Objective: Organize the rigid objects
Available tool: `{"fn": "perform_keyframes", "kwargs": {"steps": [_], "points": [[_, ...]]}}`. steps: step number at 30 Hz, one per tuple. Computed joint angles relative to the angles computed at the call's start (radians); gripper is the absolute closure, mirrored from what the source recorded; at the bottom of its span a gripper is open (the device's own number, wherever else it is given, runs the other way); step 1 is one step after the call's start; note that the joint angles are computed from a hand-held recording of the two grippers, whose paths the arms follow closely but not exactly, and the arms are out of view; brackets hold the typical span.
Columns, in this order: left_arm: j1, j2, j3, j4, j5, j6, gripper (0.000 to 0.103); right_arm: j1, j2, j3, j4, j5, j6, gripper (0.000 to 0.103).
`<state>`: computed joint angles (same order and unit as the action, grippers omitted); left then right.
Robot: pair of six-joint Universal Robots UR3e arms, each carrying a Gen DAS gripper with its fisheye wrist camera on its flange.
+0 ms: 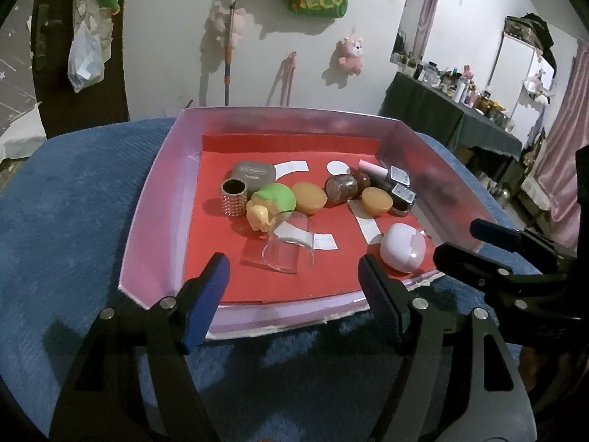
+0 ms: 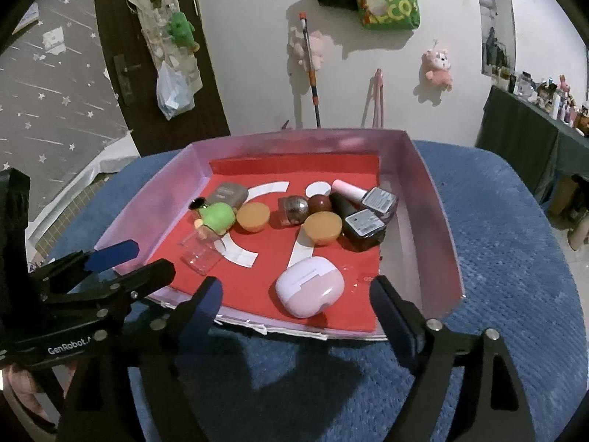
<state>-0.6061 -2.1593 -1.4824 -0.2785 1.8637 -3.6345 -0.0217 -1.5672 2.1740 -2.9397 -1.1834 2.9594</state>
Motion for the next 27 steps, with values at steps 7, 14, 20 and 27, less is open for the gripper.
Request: {"fn": "perform_keyframes", "kwargs": {"steps": [7, 14, 20, 27], "points": [[-0.027, 0.004, -0.037, 0.042, 0.061, -0.014, 0.009, -0.001, -0.040, 0.107, -0.172, -0.034, 0.032, 0.000], [-0.016, -0.016, -0.070, 0.074, 0.065, -0.029, 0.004, -0.009, 0.027, 0.162, -0.280, -0.039, 0.046, 0.000], [-0.016, -0.049, -0.082, 0.126, 0.078, -0.011, 0.004, -0.043, 0.078, 0.198, -0.378, -0.005, 0.073, 0.000], [0.020, -0.031, -0.150, 0.218, 0.003, -0.017, 0.000, -0.031, 0.096, 0.197, -0.409, -0.024, 0.073, 0.000]]}}
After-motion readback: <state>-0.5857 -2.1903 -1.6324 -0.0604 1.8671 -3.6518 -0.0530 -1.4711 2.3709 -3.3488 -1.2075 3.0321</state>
